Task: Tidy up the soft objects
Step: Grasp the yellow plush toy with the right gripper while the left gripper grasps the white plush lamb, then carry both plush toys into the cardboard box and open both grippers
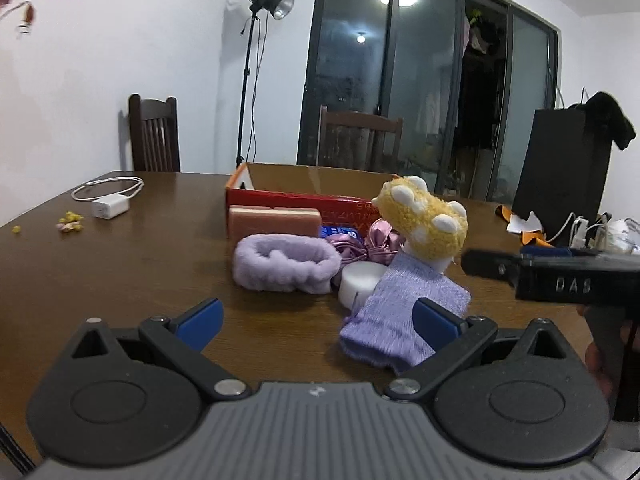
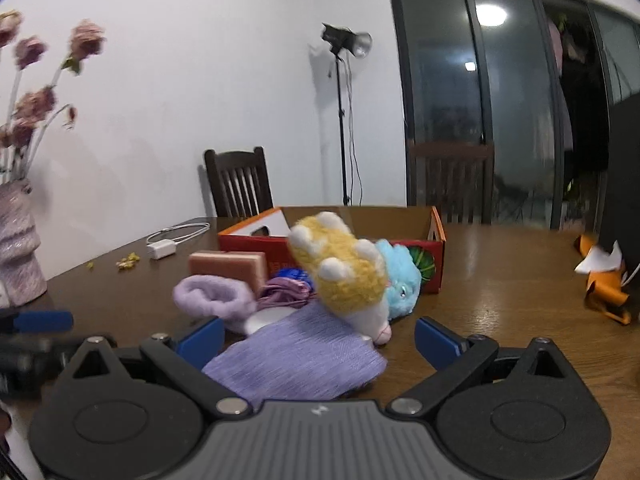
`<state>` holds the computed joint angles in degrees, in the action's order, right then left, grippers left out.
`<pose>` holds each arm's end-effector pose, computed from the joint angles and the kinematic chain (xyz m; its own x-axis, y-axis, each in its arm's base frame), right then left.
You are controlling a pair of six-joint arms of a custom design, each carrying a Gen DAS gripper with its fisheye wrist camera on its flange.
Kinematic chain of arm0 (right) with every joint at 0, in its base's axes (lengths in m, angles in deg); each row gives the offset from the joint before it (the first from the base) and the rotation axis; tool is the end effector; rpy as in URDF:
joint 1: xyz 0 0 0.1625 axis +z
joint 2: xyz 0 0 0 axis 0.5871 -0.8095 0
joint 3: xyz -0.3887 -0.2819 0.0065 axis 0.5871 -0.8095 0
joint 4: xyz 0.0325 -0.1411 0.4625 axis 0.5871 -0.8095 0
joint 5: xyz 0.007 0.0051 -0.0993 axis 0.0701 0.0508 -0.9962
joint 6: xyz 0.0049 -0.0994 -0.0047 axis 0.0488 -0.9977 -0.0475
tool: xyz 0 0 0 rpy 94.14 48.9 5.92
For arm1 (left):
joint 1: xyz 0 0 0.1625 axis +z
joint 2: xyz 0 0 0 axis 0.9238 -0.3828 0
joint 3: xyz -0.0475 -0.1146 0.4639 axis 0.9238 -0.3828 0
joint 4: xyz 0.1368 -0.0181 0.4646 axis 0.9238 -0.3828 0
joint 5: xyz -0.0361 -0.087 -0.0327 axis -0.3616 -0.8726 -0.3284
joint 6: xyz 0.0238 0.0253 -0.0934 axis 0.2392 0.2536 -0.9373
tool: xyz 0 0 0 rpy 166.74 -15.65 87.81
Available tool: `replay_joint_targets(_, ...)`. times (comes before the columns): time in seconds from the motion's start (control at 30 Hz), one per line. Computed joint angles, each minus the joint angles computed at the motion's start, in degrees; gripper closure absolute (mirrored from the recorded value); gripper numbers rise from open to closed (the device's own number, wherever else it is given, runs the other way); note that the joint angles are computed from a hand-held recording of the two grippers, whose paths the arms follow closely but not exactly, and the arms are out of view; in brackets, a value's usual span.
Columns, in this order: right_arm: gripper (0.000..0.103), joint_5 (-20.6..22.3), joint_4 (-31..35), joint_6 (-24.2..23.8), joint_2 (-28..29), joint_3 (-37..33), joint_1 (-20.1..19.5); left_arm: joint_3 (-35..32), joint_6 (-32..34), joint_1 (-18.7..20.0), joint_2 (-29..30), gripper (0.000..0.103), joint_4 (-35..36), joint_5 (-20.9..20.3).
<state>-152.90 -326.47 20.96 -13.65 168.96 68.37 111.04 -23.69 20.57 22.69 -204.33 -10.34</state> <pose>0.2582 -0.6718 -0.0856 -0.7819 0.0889 0.6170 -0.5616 0.3290 -0.7591 0.1007 -0.7975 0.2632 -0.6690 0.5063 -0.5442 0.7386 0.3716 -0.5625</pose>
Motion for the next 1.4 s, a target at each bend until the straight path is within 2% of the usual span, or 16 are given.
replay_joint_targets(0.17, 0.007, 4.44, 0.48, -1.37, -0.15, -2.88, -2.02, -5.67, -1.43, -1.46, 4.27, 0.001, 1.53, -1.33)
replay_joint_targets(0.27, 0.013, 6.03, 4.63, -0.71, -0.34, -5.30, -3.31, -9.19, -1.81, -2.40, 6.68, 0.001, 2.30, -1.83)
replay_joint_targets(0.33, 0.030, 6.13, 8.33, 0.94, -0.44, -6.86, -4.09, -10.69, -1.53, -2.57, 7.78, 0.001, 3.09, -2.34)
replay_joint_targets(0.37, 0.049, 6.97, 10.12, 1.55, -0.62, -7.24, -4.46, -10.86, -1.39, -2.56, 7.93, 0.001, 3.42, -2.41)
replay_joint_targets(0.47, 0.051, 8.93, 9.48, 0.52, -0.84, -7.73, -4.83, -10.90, -0.19, -2.50, 8.52, 0.001, 4.24, -1.21)
replay_joint_targets(0.6, 0.051, 11.68, 1.89, -4.27, -2.37, -5.01, -3.85, -9.64, 0.55, -2.14, 8.05, 0.001, 3.28, -0.82)
replay_joint_targets(0.67, 0.051, 13.39, -0.89, -4.37, -4.21, -1.49, -3.19, -8.72, -0.28, -1.91, 7.29, 0.001, 2.76, -1.38)
replay_joint_targets(0.77, 0.051, 16.99, -2.25, 2.99, -7.58, 5.68, -3.44, -6.77, -1.65, -1.33, 5.67, 0.001, 2.34, -2.47)
replay_joint_targets(0.9, 0.051, 20.96, -2.57, 20.85, -9.23, 13.21, -5.50, -4.31, -2.18, -0.99, 3.53, 0.001, 3.63, -2.79)
replay_joint_targets(1.03, 0.051, 27.03, -6.45, 37.72, -7.97, 17.91, -9.03, -1.13, -0.29, -1.08, 1.30, 0.001, 4.14, -4.12)
replay_joint_targets(1.07, 0.050, 25.30, -6.51, 38.43, -7.41, 18.00, -8.98, -0.56, 0.43, -0.99, 1.04, 0.001, 4.12, -4.65)
replay_joint_targets(1.1, 0.046, 21.17, -6.45, 37.76, -6.99, 18.02, -8.37, -0.01, 0.95, -1.11, 0.90, 0.001, 4.01, -4.75)
replay_joint_targets(1.17, 0.042, 17.39, -8.95, 35.51, -6.05, 17.65, -7.61, 1.08, 1.68, -1.42, 0.57, 0.001, 4.63, -4.53)
replay_joint_targets(1.3, 0.041, 6.36, -10.14, 22.05, -5.55, 15.81, -4.56, 2.70, 1.50, -1.94, -0.32, 0.001, 8.22, -5.33)
replay_joint_targets(1.33, 0.041, 5.66, -9.50, 20.13, -5.78, 15.89, -4.56, 2.87, 1.60, -2.13, -0.39, 0.001, 9.40, -5.45)
replay_joint_targets(1.4, 0.041, 7.28, -7.95, 20.22, -6.83, 16.96, -5.60, 2.80, 1.86, -2.64, -0.16, 0.001, 11.70, -4.77)
